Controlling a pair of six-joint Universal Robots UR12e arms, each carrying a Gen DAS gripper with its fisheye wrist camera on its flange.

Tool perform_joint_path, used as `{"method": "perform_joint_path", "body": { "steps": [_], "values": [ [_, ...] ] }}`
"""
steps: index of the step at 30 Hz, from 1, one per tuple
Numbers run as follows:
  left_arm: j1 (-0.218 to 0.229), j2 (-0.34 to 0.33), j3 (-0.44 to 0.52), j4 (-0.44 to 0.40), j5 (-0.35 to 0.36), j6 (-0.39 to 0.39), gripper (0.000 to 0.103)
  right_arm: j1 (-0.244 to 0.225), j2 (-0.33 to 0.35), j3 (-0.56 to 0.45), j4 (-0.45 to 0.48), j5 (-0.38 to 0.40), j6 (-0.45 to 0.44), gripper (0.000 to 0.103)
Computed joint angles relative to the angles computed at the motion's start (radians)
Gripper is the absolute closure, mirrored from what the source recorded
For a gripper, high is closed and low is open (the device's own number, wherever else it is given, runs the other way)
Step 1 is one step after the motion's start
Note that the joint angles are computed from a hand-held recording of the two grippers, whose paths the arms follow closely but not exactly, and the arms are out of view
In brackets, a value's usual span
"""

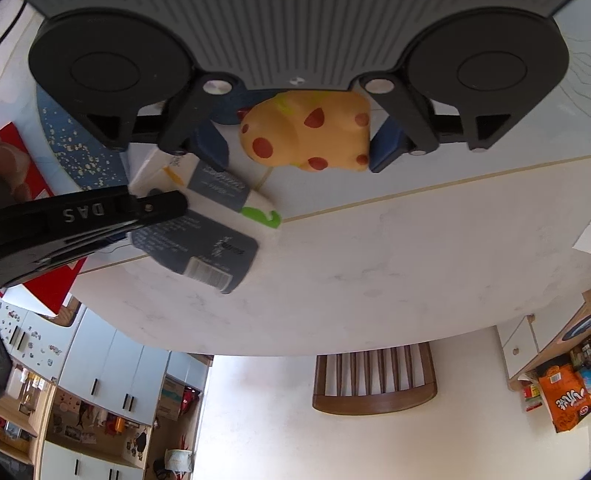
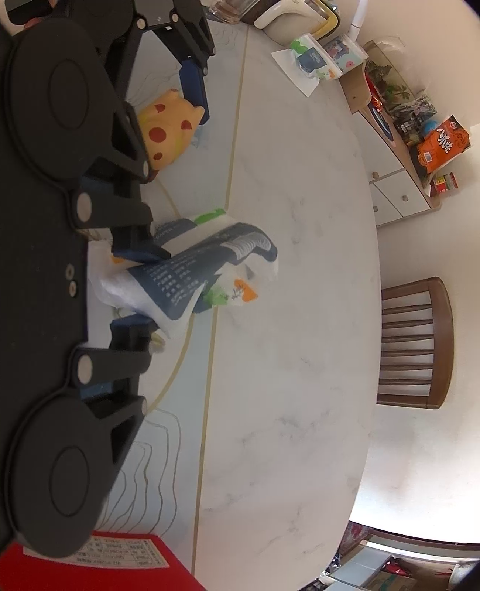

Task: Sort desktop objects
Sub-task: 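Grasp the white-blue tissue pack with the right gripper while the left gripper grasps the yellow spotted toy, then carry the tissue pack and yellow toy in both grippers over the shoebox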

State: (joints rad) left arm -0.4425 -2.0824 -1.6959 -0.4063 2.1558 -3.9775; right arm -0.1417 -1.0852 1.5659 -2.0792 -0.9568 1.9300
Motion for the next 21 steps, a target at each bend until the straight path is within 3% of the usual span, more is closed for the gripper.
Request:
{"method": "perform_joint_path", "body": {
  "steps": [8,21],
  "values": [
    [-0.002,0.004,-0.002,-0.009,0.008,-0.005,0.033,-0.017,-0.015,0.015,-0.018,0.023,0.02,0.08],
    [-0.017,0.012,0.022,0.012,0.016,0.036,0.034,-0.056,-0.048,0.033,-0.014,0.047,0.032,0.08]
  ]
}}
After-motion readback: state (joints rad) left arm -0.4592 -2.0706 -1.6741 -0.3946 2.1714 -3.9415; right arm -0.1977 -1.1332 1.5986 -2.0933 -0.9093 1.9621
